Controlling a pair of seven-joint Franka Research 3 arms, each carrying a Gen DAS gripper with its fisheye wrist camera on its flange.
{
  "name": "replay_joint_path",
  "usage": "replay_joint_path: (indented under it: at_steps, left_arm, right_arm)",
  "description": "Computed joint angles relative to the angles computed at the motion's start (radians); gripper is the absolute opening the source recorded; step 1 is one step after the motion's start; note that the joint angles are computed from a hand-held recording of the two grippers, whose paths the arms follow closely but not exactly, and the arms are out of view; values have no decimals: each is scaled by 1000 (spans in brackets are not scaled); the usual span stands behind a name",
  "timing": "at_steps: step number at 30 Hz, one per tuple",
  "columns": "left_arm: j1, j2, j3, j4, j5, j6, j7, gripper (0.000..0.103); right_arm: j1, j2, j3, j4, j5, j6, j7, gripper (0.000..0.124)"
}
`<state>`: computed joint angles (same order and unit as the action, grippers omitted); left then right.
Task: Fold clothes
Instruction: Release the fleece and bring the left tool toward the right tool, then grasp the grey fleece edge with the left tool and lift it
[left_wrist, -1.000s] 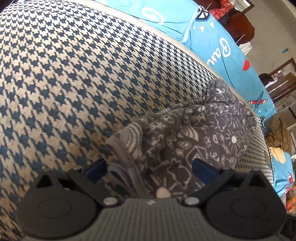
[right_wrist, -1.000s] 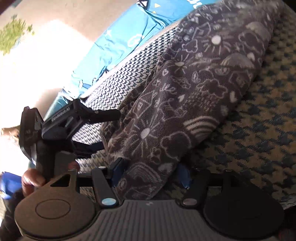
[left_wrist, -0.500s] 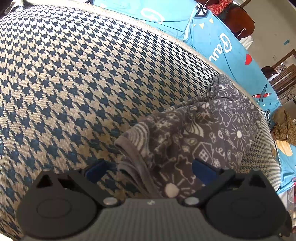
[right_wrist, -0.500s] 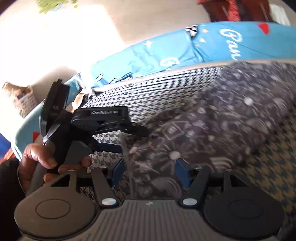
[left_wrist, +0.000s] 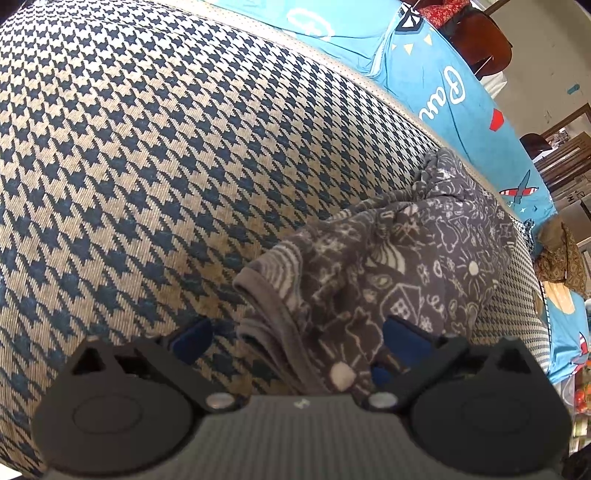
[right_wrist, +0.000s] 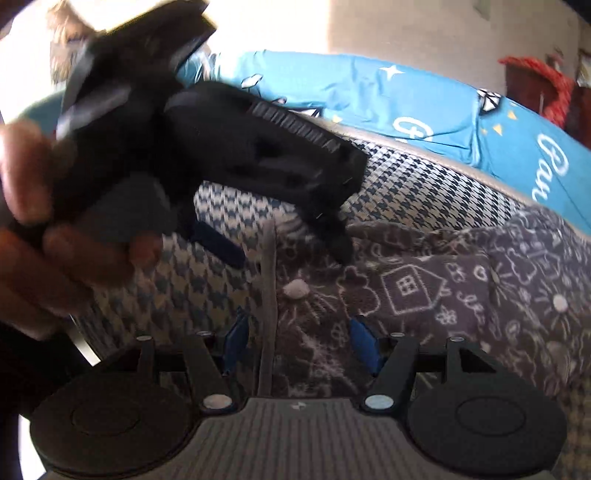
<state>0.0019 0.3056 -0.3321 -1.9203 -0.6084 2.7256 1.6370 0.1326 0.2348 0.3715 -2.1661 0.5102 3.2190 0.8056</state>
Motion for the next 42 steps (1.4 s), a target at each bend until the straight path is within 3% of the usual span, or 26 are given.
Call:
replay_joint_path:
  at_steps: [2,6,7,9,14,18,22,25,28,29,33,38,42]
  left_arm:
    - [6,1,-4,3,-12,-6,7,103]
    - [15,5,-14,12,-50,-29,37,103]
    - [12,6,-11,15,-50,-32,36,103]
    - [6,8,-8,19,-49,-35,33,103]
    - [12,12,-18,26,-96,-48,59,103]
    - [13,24,-27,42,-142,-57,84,103]
    - [6,40,-41,62,-184,-38,127,103]
    - [-28,59,-24,78,-125,-9,91,102]
    - [-68,78,1,92,-3,12,16,75]
    - [-74,81,4,93,30,23,-5,73]
    - [-52,87,-27,84,73,60,-32,66]
    - [-57,83,-25,68,166,84,-73,62]
    - [-60,86,-25,66,230,95,-110,62]
  right_arm:
    - [112,4,-120,-6,-62,21,38,61]
    - [275,21,-297,-11,-138,64,111,50]
    - [288,23,-314,-11,-148,68,126,47]
    - [218,22,-250,-12,-160,74,157,39]
    - [-122,31,79,12,-114,40,235,25]
    - [-278,46,237,33,-32,12,228,22]
    - [-358,62,325,66,93,-33,203,22]
    - [-391,64,363,68,152,-35,142,22]
    - [-430,60,406,63,211,-37,70,22]
    - [-444,54,419,58,232,-41,46,24]
    - [-561,14,561,17,396,-34,-87,40]
    - [-748,-41,734,1,711,-89,-304,48]
    - [-744,-126,690,-34,792,-148,-272,49]
